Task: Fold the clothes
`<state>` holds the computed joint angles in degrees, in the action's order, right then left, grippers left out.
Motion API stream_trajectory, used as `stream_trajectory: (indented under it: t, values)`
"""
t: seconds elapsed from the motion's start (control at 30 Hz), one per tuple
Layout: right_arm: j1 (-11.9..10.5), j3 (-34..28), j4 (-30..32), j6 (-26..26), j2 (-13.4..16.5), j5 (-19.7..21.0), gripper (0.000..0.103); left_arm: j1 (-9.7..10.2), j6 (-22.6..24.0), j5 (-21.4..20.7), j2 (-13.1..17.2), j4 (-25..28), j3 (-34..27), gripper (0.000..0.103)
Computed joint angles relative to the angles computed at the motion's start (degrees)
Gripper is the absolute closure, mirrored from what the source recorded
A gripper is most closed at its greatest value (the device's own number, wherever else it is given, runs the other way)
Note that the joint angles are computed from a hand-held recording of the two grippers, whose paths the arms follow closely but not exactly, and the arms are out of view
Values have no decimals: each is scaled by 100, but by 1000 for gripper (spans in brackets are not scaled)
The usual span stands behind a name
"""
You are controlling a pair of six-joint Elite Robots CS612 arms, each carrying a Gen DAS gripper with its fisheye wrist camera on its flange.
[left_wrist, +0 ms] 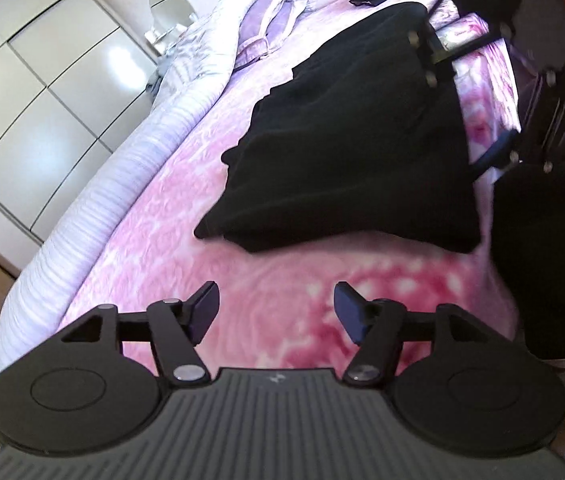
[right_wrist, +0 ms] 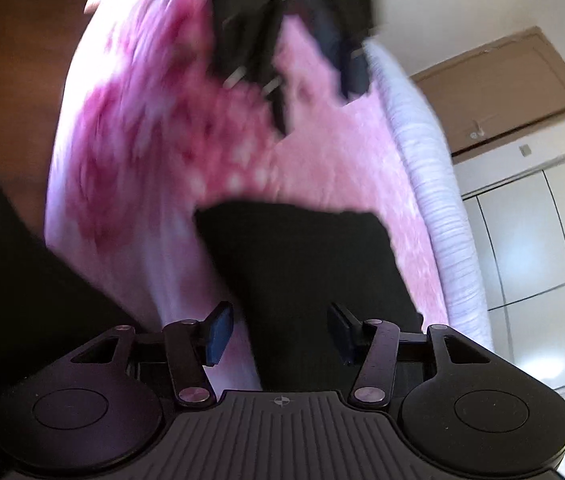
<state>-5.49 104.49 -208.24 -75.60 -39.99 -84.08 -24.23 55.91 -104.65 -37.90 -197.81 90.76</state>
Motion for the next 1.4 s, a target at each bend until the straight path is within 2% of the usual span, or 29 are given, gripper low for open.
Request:
stream_trajectory:
  t: [0.07,0.1,0.13,0.2,0.33,0.43,0.53,0.57,0.6,0.63,0.67,0.7,0.8,0.9,1.07,1.13,1.23,1.27,1.33,1.4]
  values:
    - [-38,-93,-195,72,133,178,55,-6,170,-2,120,27,-174,40]
    - [-33,-153,-195,270,156,204,65,-9,267,7,180,40,-260,38]
    - [-42,-188,-39,501,114,302,88,-12,388,22,241,34,-344,37]
    - [-84,-200,-57,1060,33,490,91,-21,777,70,382,-95,-519,33]
    - [-206,-125,-145,1559,-134,722,94,-53,1707,-13,794,-505,-1046,22]
    - [-252,-101,-132,1752,-198,790,95,-108,2616,-142,1069,-470,-1453,22]
    - [-260,-101,-101,1934,-223,810,95,-135,3228,-430,1242,-281,-1779,22]
    - [-262,-103,-91,1987,-226,823,95,-140,3353,-527,1291,-247,-1879,24]
    - [-265,-106,-80,2041,-229,837,95,-146,3438,-598,1330,-202,-1971,32]
    - [-268,-106,-68,2091,-234,850,95,-153,3499,-632,1342,-70,-2042,42]
    - [-274,-93,-34,2113,-258,860,95,-161,3537,-627,1309,174,-2069,73]
    - [-280,-95,30,2133,-279,881,95,-164,3571,-622,1279,355,-2083,91]
    - [-262,-93,198,2123,-336,892,95,-133,3617,-607,1190,348,-1964,94]
    - [-214,-7,193,2171,-402,972,95,-63,3370,-514,946,235,-1592,95]
    - [-164,309,324,2365,-572,1677,95,23,3149,-154,390,171,-727,94]
    - [-180,384,356,2504,-588,1985,95,1,3109,34,210,252,-535,94]
    - [-303,400,204,3015,-587,2345,95,-106,2848,132,32,407,-605,94]
    - [-392,401,-3,3344,-603,2489,95,-157,2797,131,-2,451,-688,93]
    - [-596,402,-486,4165,-643,2742,95,-301,2696,117,-48,604,-946,93]
    - [-844,378,-1105,5247,-651,2879,95,-450,2610,110,-60,774,-1251,90]
